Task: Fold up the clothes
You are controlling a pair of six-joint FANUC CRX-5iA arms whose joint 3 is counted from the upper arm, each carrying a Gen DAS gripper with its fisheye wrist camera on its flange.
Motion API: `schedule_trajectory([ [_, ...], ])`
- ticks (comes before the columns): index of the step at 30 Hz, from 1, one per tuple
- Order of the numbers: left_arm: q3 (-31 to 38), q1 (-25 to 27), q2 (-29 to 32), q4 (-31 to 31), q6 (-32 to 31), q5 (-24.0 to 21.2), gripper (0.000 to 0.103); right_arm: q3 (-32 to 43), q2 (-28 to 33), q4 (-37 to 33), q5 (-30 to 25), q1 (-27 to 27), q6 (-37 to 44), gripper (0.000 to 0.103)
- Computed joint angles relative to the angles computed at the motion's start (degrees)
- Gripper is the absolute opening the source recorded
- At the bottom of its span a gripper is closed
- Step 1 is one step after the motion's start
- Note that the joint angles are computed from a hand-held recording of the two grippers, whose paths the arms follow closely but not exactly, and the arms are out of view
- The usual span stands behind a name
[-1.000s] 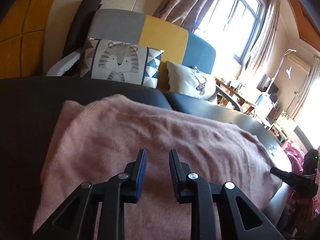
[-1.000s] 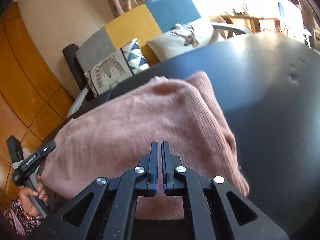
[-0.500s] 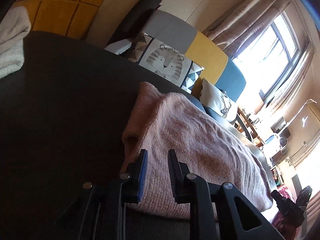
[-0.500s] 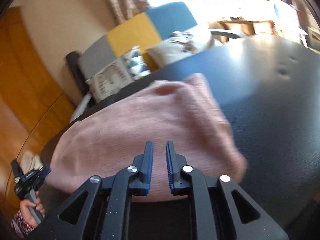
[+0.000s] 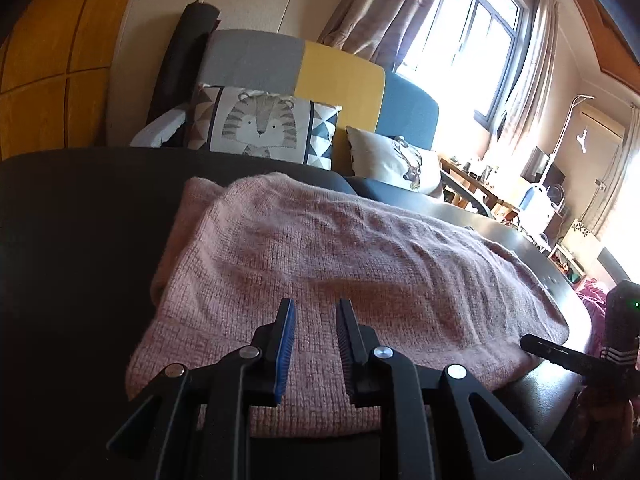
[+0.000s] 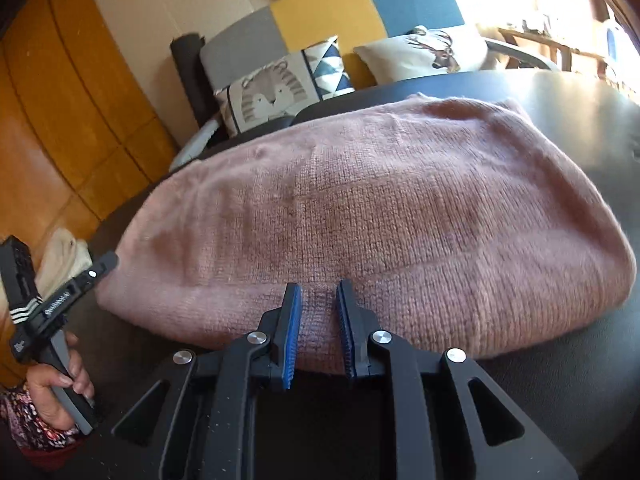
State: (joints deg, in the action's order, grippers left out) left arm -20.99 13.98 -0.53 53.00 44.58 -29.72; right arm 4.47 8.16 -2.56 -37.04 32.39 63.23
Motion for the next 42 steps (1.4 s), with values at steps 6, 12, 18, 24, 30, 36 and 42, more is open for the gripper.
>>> schedule_trajectory([
  [6, 4.46, 1.39, 1.66, -12.43, 12.64, -5.59, 0.020, -3.58, -2.13, 0.26, 4.43, 0.21, -3.34, 0.020],
  [12, 3.47, 0.93, 1.15, -12.62, 12.47, -4.43, 0.021, -3.44, -2.81, -5.94, 5.77, -1.52, 1.66, 0.020],
  [18, -1.26, -0.11, -1.78, -2.48, 6.33, 2.17, 0.021, -4.73, -4.59, -7.13, 10.13, -3.06, 1.35, 0.028],
  [24, 4.73, -2.55, 2.87, 0.57, 1.99, 5.90, 0.021, 5.83, 1.49, -4.36, 3.21, -5.96, 1.85, 0.029],
  [30, 18.89, -3.59, 12.41, -13.90, 10.56, 0.06, 0.021, 23.23, 13.10, -11.46, -8.82, -7.07, 13.71, 0.028],
  [36, 25.06, -1.69, 16.92, -26.18, 22.05, -5.47, 0.024, 25.12, 17.03, -9.91, -9.98, -9.10, 8.20, 0.015],
  [42, 23.47, 0.75, 18.16, -13.20, 17.66, -6.79, 0.022, 31.17, 18.84, -18.55, -12.67, -12.85, 8.69, 0.006],
])
